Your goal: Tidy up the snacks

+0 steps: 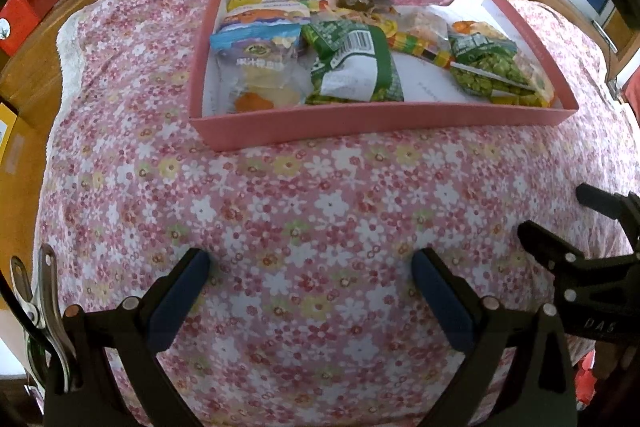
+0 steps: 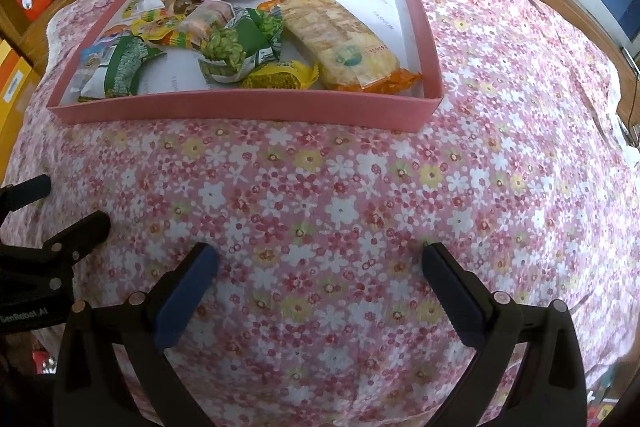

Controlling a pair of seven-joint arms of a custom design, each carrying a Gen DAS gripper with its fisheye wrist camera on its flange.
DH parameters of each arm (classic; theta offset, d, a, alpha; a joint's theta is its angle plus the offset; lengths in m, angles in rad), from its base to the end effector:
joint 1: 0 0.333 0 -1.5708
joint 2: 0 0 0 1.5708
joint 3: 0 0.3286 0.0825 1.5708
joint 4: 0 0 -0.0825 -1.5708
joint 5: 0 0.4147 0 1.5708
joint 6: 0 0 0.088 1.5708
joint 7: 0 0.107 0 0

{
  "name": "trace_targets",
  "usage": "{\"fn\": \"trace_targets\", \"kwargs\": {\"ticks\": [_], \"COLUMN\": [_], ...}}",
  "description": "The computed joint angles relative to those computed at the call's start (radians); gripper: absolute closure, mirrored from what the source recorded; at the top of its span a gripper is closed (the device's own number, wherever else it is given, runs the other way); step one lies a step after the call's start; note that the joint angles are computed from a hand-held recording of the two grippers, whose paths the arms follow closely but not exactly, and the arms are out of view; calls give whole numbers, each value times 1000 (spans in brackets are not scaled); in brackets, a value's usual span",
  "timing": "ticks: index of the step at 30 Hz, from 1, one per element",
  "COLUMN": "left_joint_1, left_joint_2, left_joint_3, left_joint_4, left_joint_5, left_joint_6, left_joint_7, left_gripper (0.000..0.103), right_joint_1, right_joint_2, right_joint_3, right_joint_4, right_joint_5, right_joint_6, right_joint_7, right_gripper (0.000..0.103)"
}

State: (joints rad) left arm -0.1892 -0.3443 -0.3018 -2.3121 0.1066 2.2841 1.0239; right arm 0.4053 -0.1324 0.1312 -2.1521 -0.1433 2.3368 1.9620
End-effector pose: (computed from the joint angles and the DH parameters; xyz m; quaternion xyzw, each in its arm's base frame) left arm 0.4386 -0.2417 0.5039 -0.6959 0.6962 -0.1173 0.1314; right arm 0.4858 0.2886 0.4893 -0.7721 0.6122 -0.1134 0.1272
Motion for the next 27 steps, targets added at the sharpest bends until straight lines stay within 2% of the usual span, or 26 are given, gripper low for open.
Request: {"fn": "trace_targets", "kwargs": {"ticks": [5, 14, 27], "left_joint_1": [-3, -1, -7], "left_joint_2": [-6, -19, -91], "left_joint_3": [2, -3, -20], "left_joint_4": [-15, -23, -92], "left_joint_5": [3, -4, -6], "left_joint_6": [23, 13, 50], "left_joint_7": [14, 4, -11], "left_gripper": [0, 0, 0], "right_joint_1": [1, 0, 0], "right_joint_2": [5, 9, 6], "right_joint_3": [0, 0, 1], "right_joint_4": [12, 19, 15], "right_joint_5": [9, 7, 3], "right_joint_6": [-25, -33, -34], "right_joint_7": [-4, -9, -3], "right_gripper": [0, 0, 0]}}
